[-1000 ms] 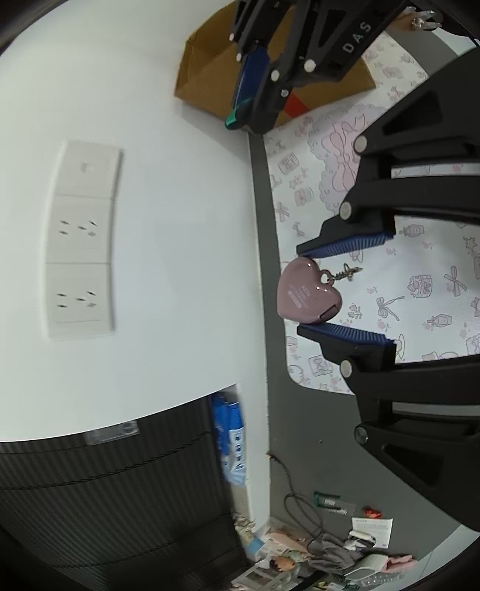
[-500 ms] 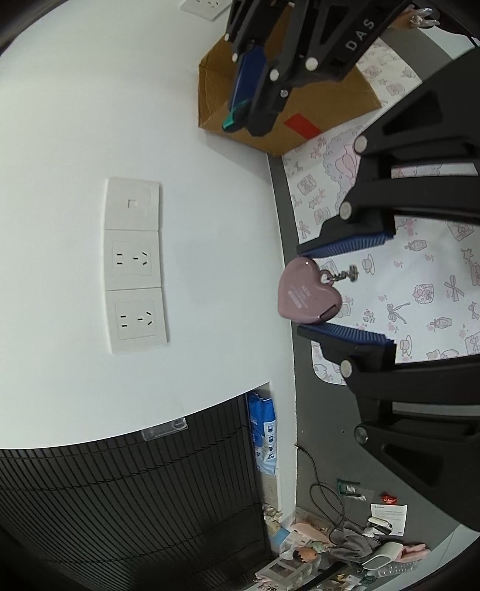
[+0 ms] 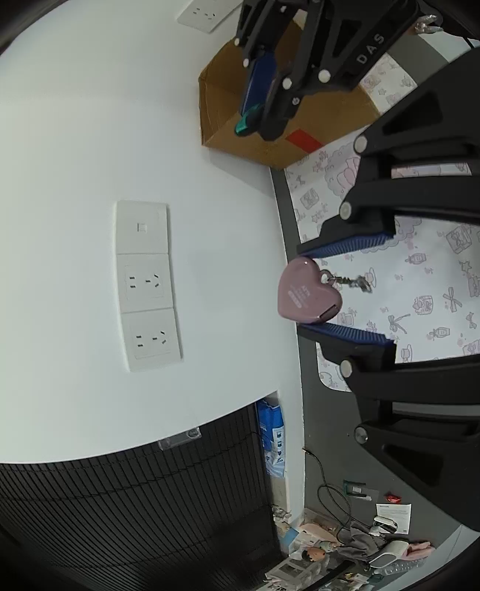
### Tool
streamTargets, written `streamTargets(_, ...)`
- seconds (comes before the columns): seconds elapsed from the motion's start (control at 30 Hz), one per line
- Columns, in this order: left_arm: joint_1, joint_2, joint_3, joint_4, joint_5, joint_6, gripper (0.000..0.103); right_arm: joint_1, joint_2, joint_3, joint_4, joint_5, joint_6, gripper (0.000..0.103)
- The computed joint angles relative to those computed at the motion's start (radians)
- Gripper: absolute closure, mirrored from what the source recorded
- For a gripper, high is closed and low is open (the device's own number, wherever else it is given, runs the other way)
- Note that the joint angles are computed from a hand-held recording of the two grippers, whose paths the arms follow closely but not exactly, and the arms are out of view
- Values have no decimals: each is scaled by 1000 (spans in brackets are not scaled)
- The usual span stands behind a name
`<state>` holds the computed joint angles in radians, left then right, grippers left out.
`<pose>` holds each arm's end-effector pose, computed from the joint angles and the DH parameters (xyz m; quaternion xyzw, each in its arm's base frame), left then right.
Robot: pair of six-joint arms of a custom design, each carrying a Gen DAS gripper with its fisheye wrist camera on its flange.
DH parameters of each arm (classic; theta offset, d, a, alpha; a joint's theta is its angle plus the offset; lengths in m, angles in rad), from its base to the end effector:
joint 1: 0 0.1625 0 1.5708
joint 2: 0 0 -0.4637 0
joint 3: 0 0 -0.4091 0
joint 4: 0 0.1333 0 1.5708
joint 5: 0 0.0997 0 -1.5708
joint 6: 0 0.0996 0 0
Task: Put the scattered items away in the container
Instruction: 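Lift and carry black compact and pink keychain with both tools over the box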
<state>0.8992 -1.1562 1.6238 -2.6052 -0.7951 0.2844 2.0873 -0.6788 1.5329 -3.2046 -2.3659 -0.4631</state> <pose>-0.2606 -0.6542 0.3961 0.3150 0.8378 -0.3239 0.3065 0.4243 -0.6211 0.1657 0.2714 -0.8218 0.3598 0.3486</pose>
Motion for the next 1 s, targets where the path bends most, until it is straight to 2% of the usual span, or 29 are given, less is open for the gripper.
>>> streamTargets(0.4, -54, 63, -9, 0, -53, 12, 68, -24, -101, 105, -94, -62, -1, 77)
streamTargets(1.0, -107, 256, -119, 50, -226, 56, 68, -111, -268, 233, -232, -219, 1, 77)
